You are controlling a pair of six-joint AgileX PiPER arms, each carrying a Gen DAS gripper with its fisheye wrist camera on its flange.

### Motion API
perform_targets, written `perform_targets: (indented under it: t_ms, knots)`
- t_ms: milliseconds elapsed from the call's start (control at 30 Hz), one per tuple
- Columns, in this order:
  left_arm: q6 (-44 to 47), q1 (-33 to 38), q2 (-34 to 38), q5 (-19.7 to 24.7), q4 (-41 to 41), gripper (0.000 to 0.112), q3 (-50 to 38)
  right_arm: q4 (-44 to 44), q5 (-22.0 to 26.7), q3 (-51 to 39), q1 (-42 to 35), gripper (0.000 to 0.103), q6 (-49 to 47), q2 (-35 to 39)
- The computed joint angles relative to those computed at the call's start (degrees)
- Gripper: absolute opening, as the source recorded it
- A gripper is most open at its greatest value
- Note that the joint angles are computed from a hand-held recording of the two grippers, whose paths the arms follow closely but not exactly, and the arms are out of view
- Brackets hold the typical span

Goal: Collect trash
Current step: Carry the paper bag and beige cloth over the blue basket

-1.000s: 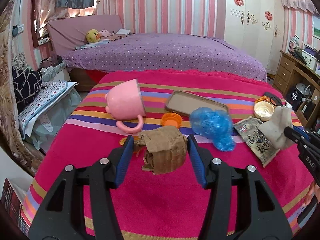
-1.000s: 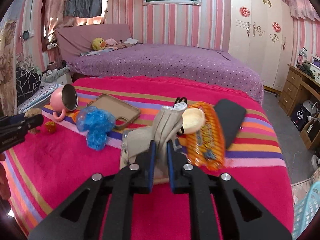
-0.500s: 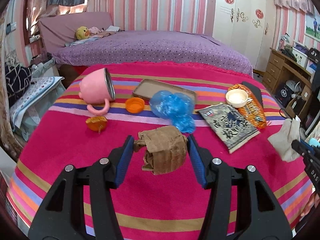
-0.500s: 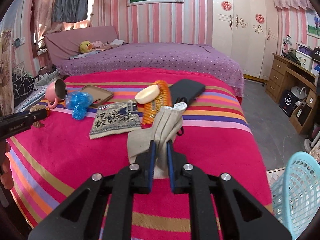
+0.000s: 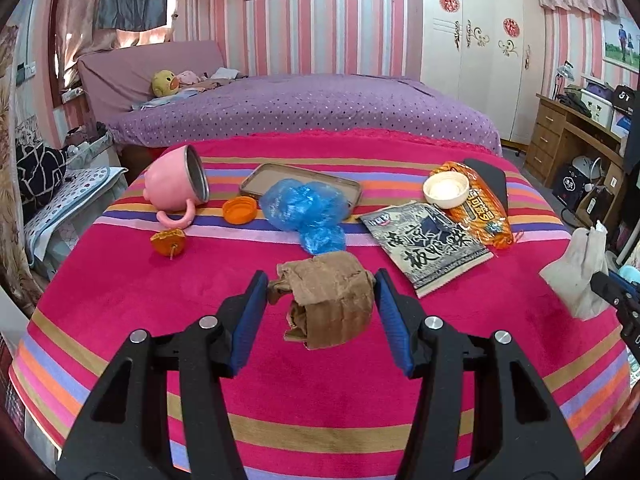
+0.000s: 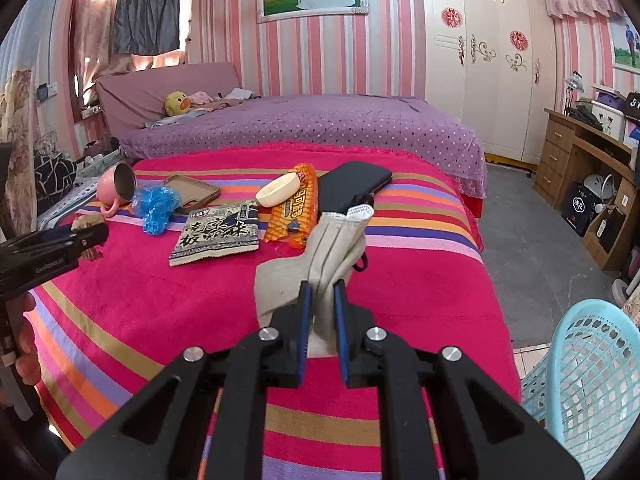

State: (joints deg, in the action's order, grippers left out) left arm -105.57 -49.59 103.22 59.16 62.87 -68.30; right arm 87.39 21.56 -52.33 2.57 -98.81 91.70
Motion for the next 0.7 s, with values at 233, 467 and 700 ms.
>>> perform_targets:
  t_ms: [233, 467, 700]
  knots:
    - [0.41, -1.97, 2.56, 2.14, 0.38, 0.053, -3.14, 0.4, 4.09, -0.04, -3.94, 0.012, -1.22, 0.27]
    - [1.17, -3.11, 4.01, 3.87, -0.12, 0.053, -6.2, 0.47, 8.24, 0.16, -8.63, 0.012, -3.55, -0.18]
    - [3.94, -5.85, 7.69, 7.49, 0.43, 0.053, -13.13, -0.52, 12.91, -0.79, -15.3, 0.012, -3.2, -0.42]
